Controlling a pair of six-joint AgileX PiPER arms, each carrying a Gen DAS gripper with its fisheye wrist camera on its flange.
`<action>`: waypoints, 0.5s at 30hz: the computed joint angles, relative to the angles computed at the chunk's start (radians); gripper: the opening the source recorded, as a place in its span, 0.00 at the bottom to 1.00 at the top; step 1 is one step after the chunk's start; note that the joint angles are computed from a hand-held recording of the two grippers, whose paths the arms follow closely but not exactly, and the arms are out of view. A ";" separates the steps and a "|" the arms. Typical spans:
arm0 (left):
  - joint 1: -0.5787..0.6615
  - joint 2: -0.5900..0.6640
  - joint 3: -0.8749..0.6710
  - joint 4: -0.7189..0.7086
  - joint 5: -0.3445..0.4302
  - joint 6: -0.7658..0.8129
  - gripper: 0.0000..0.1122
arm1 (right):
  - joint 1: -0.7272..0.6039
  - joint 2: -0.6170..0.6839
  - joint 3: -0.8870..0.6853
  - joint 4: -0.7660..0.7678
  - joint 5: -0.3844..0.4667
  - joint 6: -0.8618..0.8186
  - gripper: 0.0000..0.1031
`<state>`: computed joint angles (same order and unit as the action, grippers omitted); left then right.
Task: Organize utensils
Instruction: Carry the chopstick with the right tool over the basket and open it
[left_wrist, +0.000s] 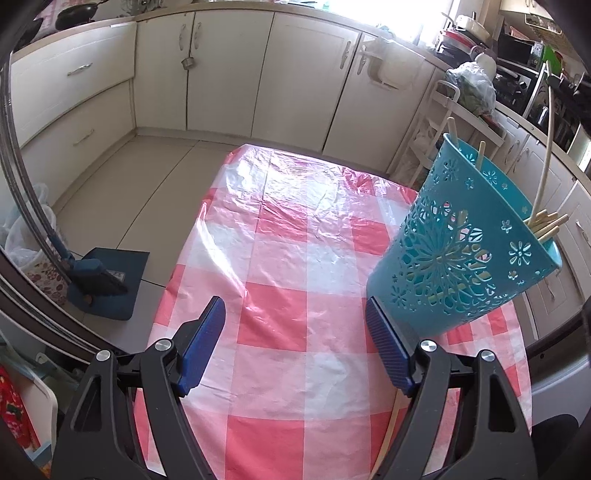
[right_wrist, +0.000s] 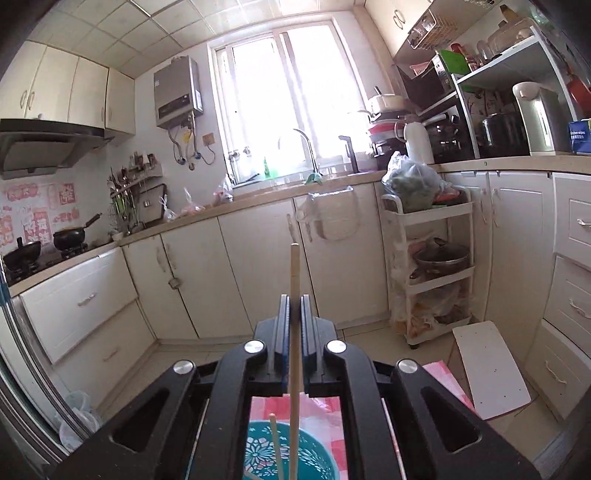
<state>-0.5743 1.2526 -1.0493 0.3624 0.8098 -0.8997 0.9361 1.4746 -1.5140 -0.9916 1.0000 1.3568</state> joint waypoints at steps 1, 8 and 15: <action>0.002 -0.002 0.001 -0.003 -0.001 0.000 0.66 | 0.011 -0.001 0.020 -0.006 0.007 0.009 0.06; 0.017 -0.014 0.013 -0.033 -0.010 0.027 0.67 | 0.082 -0.055 0.162 0.015 0.033 -0.011 0.07; 0.028 -0.021 0.023 -0.038 -0.003 0.029 0.68 | 0.271 -0.184 0.256 -0.052 0.175 0.035 0.34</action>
